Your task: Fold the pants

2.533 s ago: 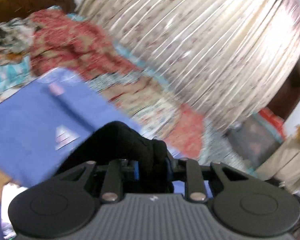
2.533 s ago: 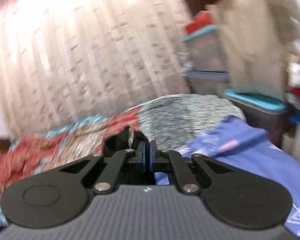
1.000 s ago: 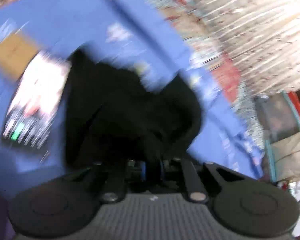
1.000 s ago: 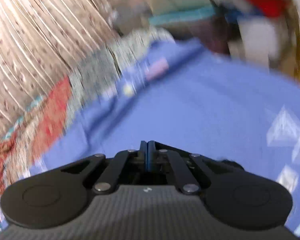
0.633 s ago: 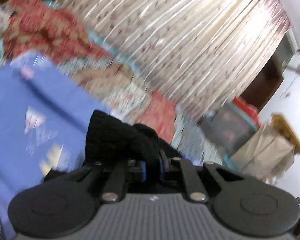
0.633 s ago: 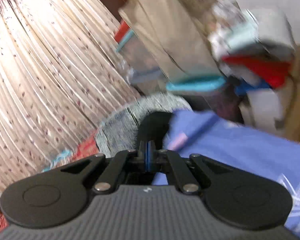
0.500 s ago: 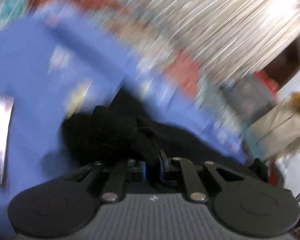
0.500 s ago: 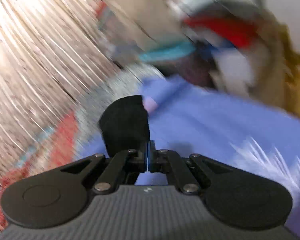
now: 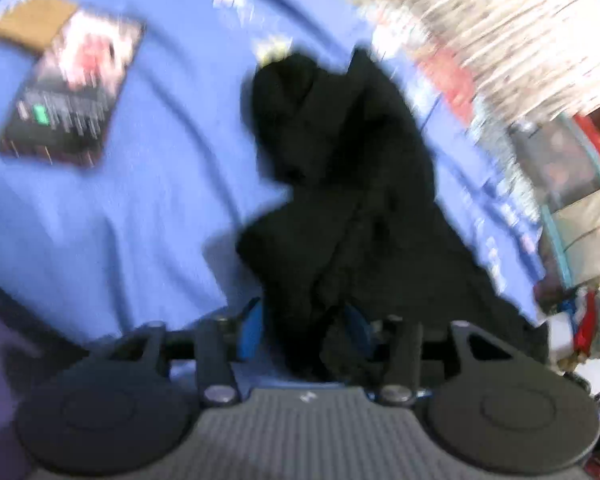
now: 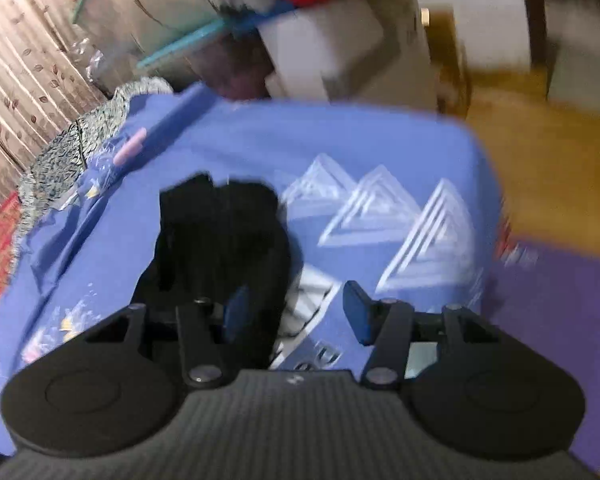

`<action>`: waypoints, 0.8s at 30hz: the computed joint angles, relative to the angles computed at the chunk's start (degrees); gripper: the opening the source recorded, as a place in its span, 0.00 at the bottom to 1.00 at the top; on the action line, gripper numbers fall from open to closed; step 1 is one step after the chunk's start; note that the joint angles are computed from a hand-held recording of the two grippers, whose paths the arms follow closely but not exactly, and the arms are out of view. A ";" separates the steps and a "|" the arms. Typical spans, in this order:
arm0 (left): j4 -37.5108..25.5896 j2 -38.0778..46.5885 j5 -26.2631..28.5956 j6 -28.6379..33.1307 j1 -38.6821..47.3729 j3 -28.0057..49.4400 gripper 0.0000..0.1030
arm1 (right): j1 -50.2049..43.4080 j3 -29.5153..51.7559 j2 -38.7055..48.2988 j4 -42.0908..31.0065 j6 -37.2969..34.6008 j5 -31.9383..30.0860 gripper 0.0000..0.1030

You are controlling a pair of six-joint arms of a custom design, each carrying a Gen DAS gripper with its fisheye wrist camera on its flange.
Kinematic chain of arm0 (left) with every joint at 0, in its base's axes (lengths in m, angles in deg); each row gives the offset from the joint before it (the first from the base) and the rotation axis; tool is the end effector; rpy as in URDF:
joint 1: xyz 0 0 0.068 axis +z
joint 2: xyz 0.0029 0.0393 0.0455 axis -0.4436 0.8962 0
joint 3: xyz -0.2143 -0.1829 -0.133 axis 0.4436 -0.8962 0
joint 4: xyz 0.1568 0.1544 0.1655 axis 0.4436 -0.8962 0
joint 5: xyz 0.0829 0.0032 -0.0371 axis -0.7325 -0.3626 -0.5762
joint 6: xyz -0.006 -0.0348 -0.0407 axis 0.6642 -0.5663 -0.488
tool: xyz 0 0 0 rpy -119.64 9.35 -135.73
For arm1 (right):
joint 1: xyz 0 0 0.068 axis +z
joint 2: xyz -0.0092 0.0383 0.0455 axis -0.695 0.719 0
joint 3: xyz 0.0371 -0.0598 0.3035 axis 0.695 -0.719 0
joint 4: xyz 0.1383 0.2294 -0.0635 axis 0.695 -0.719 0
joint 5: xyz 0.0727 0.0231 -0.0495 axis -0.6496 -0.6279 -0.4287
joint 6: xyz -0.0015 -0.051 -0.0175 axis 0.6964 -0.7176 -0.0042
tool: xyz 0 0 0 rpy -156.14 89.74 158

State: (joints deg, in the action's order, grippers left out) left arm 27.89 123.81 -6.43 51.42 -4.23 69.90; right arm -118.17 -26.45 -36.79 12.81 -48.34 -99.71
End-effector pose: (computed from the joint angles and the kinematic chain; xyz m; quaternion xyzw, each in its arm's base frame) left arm 0.3193 0.1017 0.2461 0.0217 0.9147 -0.3424 0.2134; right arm 0.0536 -0.1658 0.2594 0.6187 0.6658 -0.1291 0.3966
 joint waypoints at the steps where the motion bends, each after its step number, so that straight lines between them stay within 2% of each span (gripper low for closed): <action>1: -0.35 0.23 1.68 0.40 1.57 1.26 0.46 | 1.27 -0.03 -1.47 0.25 0.18 1.87 0.54; 4: 1.44 2.21 3.61 -2.10 4.78 5.61 0.46 | 4.94 0.51 -4.49 1.44 -0.27 3.06 0.52; 7: 6.00 5.82 0.16 -8.16 1.62 10.14 0.47 | 15.60 2.11 -4.73 1.72 0.00 6.52 0.52; 8: 7.21 7.36 -0.56 -9.55 0.25 11.70 0.49 | 20.52 2.72 -4.14 1.99 0.84 7.93 0.52; 9: 8.01 9.17 -1.58 -11.10 -1.24 13.65 0.57 | 24.04 3.34 -3.47 2.09 1.54 8.31 0.53; 10: 9.02 11.06 -2.79 -13.11 -3.18 15.38 0.61 | 28.61 4.02 -2.19 2.34 2.74 8.83 0.53; 14: 10.85 19.27 -5.30 -17.65 -10.24 22.35 0.66 | 47.48 7.65 7.30 5.80 6.13 12.51 0.53; 15: 12.36 20.20 -6.69 -18.71 -11.99 22.16 0.64 | 52.47 9.81 10.70 6.21 6.64 13.88 0.53; 17: 14.66 21.19 -8.50 -19.20 -14.00 21.62 0.47 | 61.18 15.98 19.89 7.71 5.33 14.90 0.53; 18: 16.21 20.76 -9.42 -19.55 -14.79 20.81 0.32 | 65.04 19.90 24.34 7.80 3.97 15.26 0.53; 19: 17.27 20.10 -9.23 -19.46 -15.27 19.79 0.24 | 68.10 24.12 29.18 8.15 1.95 15.02 0.56; 20: 17.68 19.40 -8.39 -18.99 -14.93 18.93 0.21 | 70.64 28.70 33.90 8.15 -0.07 14.51 0.60; 22: 19.29 17.67 -8.82 -20.00 -15.37 16.86 0.20 | 75.37 39.99 44.88 6.96 -4.74 11.31 0.82; 24: 20.75 16.14 -10.74 -20.67 -16.33 14.83 0.20 | 79.37 53.59 56.87 3.20 -9.07 9.08 0.85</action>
